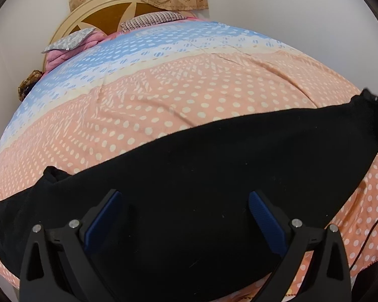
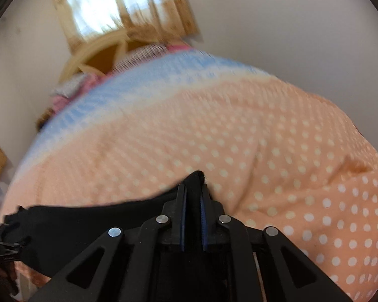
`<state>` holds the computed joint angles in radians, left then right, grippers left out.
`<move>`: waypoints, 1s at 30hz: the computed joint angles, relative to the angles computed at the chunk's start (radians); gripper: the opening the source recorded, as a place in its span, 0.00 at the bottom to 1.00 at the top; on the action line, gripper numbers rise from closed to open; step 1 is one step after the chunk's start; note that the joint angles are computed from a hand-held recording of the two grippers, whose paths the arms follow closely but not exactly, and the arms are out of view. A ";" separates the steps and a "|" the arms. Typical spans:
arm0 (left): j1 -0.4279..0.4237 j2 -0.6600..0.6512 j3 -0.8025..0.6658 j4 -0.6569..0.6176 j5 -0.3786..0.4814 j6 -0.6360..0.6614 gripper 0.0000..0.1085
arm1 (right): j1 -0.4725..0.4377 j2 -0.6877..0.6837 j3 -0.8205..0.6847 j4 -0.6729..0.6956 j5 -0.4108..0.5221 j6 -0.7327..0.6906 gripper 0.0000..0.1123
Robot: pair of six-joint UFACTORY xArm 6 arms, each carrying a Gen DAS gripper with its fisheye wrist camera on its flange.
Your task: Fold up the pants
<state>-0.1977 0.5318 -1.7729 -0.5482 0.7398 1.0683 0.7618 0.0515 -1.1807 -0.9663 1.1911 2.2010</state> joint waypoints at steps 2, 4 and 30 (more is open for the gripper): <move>-0.004 -0.003 0.012 0.019 -0.016 -0.019 0.95 | 0.006 -0.005 -0.002 -0.041 0.017 0.003 0.08; -0.004 -0.001 0.012 0.032 -0.015 -0.033 0.95 | -0.024 -0.020 0.026 -0.042 -0.023 0.005 0.08; 0.043 0.023 -0.065 -0.098 0.056 -0.010 0.95 | -0.087 0.018 0.049 0.244 -0.259 -0.220 0.14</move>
<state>-0.1548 0.5548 -1.8380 -0.6463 0.7956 1.0585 0.6748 0.0692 -1.1312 -0.7218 0.9321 1.9814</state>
